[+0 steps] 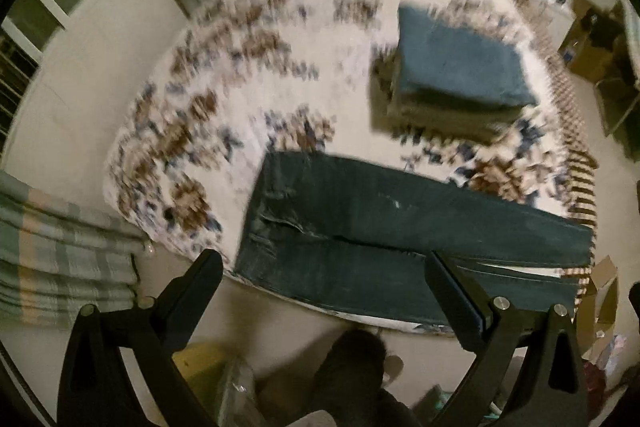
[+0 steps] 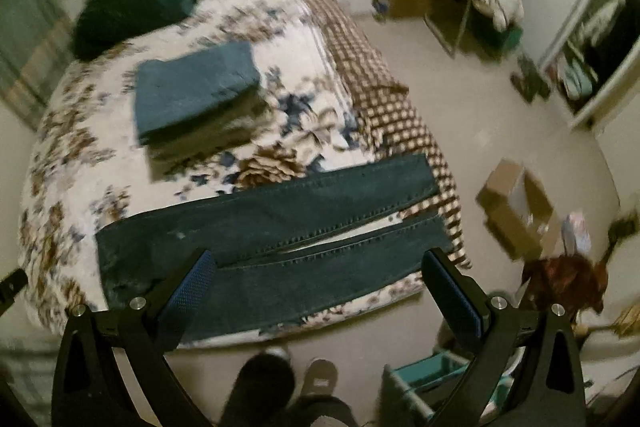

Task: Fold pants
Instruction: 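Grasp the jeans waistband with the left tool while the right tool grasps the hems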

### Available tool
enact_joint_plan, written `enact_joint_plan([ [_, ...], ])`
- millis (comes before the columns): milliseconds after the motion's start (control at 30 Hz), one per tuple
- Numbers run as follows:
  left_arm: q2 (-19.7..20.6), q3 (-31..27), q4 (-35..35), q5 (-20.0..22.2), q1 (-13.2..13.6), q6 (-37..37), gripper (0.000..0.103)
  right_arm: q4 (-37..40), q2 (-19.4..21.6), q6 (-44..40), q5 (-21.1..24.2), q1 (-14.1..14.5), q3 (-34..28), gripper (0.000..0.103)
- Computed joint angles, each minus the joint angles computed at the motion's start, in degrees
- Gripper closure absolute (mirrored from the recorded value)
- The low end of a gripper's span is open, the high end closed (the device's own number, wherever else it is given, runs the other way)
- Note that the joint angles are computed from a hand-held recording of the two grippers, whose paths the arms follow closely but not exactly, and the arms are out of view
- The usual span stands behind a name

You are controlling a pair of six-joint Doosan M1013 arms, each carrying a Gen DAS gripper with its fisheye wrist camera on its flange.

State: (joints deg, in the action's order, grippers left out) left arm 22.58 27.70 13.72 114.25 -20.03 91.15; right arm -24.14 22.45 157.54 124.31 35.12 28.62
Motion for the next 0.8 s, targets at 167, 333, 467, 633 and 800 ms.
enact_joint_plan([
  [167, 6.7, 1.1, -4.1, 3.2, 1.5, -7.2, 0.0, 11.3, -6.9, 9.3, -13.6, -8.7, 22.9, 0.0],
  [333, 14.2, 0.0, -6.3, 5.1, 2.7, -15.4, 0.0, 19.4, -9.2, 14.2, -22.8, -16.8, 37.1, 0.0],
  [467, 20.3, -2.8, -7.7, 6.8, 3.9, -21.3, 0.0, 22.3, -9.9, 17.2, -26.9, -21.1, 44.8, 0.0],
  [633, 23.5, -1.9, -4.1, 7.7, 4.3, -22.7, 0.0, 25.4, -9.9, 19.1, -32.1, -25.5, 52.2, 0.0],
  [800, 20.7, 3.4, -2.5, 3.3, 4.6, -25.8, 0.028, 28.0, -10.2, 20.2, -37.8, -28.2, 57.2, 0.002],
])
